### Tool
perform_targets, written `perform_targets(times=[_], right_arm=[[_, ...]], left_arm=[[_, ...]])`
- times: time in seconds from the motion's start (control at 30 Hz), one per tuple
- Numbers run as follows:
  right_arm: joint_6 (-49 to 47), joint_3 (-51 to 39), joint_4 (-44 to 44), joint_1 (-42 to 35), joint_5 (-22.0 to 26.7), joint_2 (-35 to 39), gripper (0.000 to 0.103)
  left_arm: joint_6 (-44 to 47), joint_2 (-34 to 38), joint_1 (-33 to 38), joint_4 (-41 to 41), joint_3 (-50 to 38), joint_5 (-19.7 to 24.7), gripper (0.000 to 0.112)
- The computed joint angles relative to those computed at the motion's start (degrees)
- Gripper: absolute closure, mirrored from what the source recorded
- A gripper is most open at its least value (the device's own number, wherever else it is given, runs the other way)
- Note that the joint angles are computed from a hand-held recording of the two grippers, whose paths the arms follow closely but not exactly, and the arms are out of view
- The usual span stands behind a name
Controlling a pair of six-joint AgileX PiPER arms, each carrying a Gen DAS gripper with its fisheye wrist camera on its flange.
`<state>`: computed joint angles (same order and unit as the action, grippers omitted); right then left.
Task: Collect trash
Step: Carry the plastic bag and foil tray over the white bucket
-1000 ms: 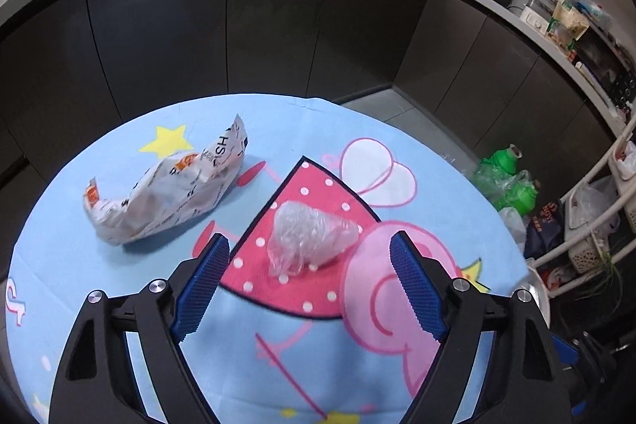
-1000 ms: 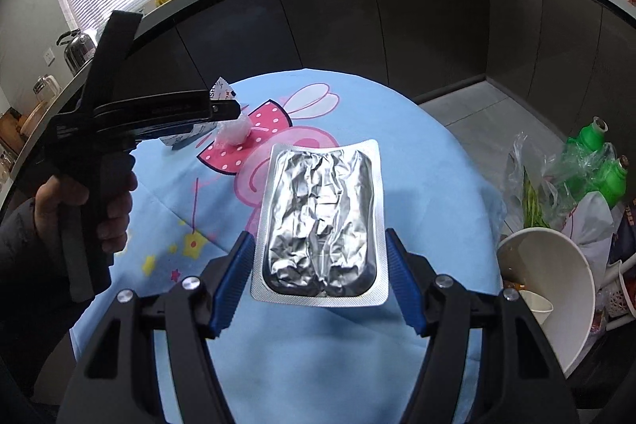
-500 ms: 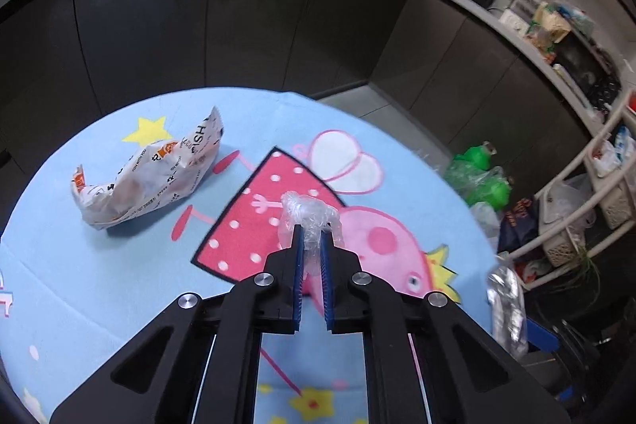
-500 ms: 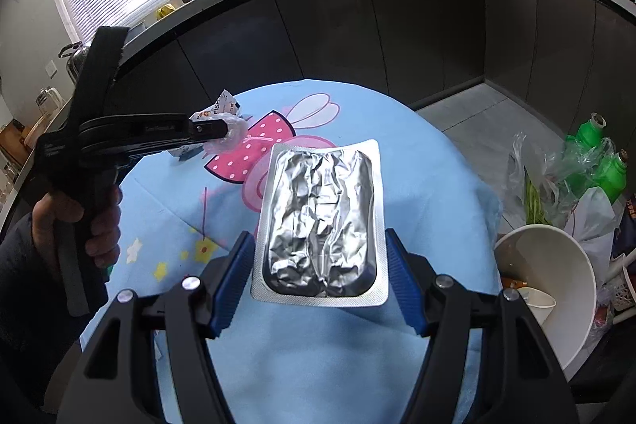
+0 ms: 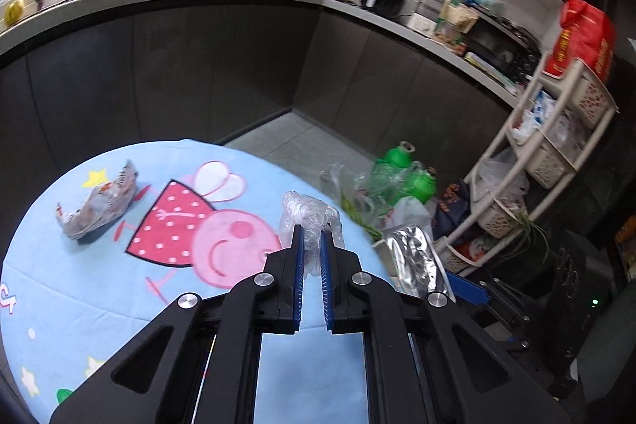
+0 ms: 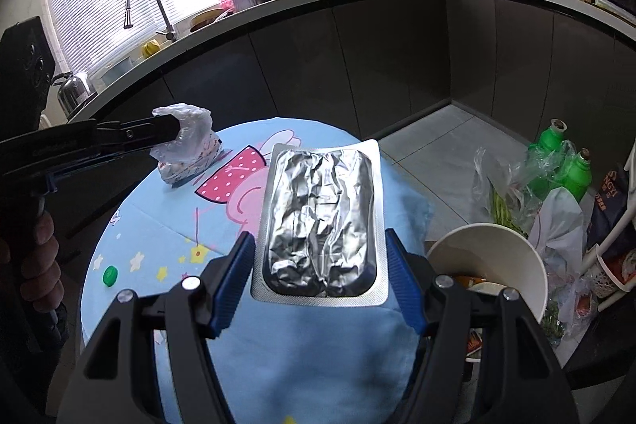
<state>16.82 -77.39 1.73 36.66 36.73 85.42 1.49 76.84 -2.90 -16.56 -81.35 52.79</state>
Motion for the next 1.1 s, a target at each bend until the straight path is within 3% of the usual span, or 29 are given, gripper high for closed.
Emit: perform_targets(times=[0.27, 0.5, 0.83, 1.1], right_arm=[[0.83, 8.87, -0.33, -6.85, -0.85, -8.02, 0.038], [5.49, 14.98, -8.10, -11.60, -1.44, -11.39, 0.038], [-2.45, 22.31, 0.22, -20.84, -6.09, -10.37, 0.038], [-8.15, 25.09, 6.12, -25.41, -8.08, -8.33, 0.038]], left_arm=[[-5.47, 1.83, -11.21, 4.39, -3.60, 0.40, 0.105], [-7.92, 9.08, -19.27, 6.06, -8.50, 0.85, 0.105], [-7.03, 23.19, -24.79, 4.70, -17.03, 2.30, 0.105], [-7.09, 34.53, -25.78, 4.32, -25.17, 6.61, 0.105]])
